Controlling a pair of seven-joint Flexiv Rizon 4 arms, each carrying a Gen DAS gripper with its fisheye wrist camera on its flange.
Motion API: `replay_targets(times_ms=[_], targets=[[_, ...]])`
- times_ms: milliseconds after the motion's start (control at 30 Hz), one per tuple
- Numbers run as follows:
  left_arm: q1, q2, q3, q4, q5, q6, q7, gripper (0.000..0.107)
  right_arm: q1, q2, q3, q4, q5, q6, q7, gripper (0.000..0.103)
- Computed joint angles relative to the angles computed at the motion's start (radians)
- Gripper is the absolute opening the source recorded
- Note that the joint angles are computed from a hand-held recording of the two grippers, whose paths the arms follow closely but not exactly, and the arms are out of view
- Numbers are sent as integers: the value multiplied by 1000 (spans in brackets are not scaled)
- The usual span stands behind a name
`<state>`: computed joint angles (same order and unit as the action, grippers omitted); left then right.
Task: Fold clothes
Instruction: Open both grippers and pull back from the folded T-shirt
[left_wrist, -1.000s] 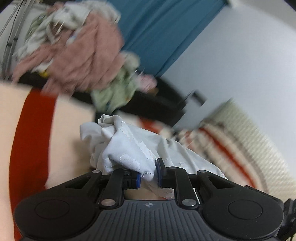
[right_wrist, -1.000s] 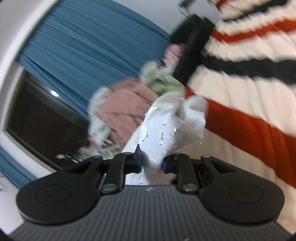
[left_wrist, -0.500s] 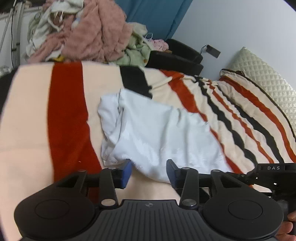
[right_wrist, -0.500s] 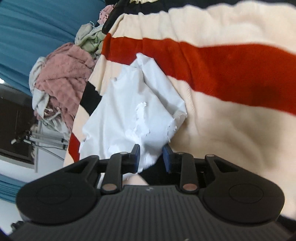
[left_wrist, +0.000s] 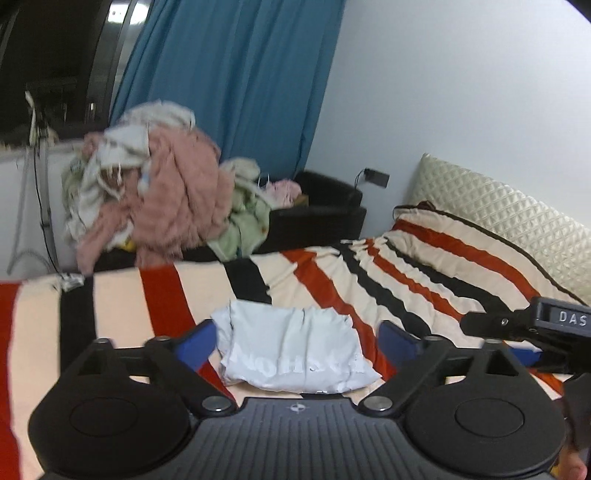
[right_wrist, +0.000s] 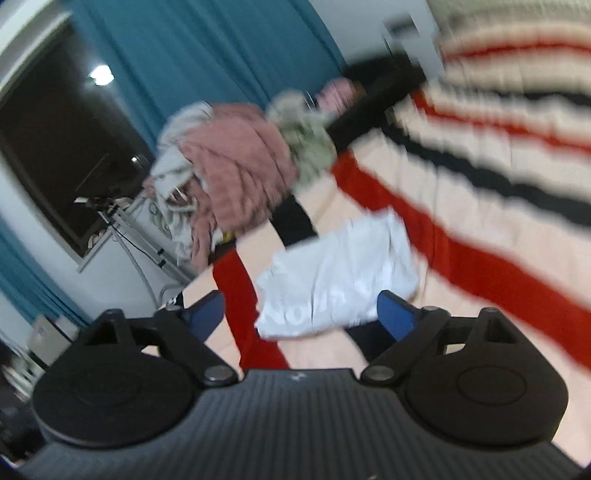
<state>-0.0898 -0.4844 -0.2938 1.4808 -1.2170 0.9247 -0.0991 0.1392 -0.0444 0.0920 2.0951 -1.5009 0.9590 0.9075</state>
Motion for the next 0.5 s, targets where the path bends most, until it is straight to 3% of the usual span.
replay_targets(times_ms=[67,267,400,500], targets=[[21,80,-1,85,-86,-10,82,103,32,26,32,3,19,-76,-56,90],[13,238,90,262,-281,-93,246,103,134,51,107,14,31,-291,-136,90],[-21,280,151,340,-377,-97,363,103,208,27,136,22,-8,-447,-117,90],[-37,276,174,373,-422,-93,415,103,246,-9,130,23,-39,-503,-88,90]])
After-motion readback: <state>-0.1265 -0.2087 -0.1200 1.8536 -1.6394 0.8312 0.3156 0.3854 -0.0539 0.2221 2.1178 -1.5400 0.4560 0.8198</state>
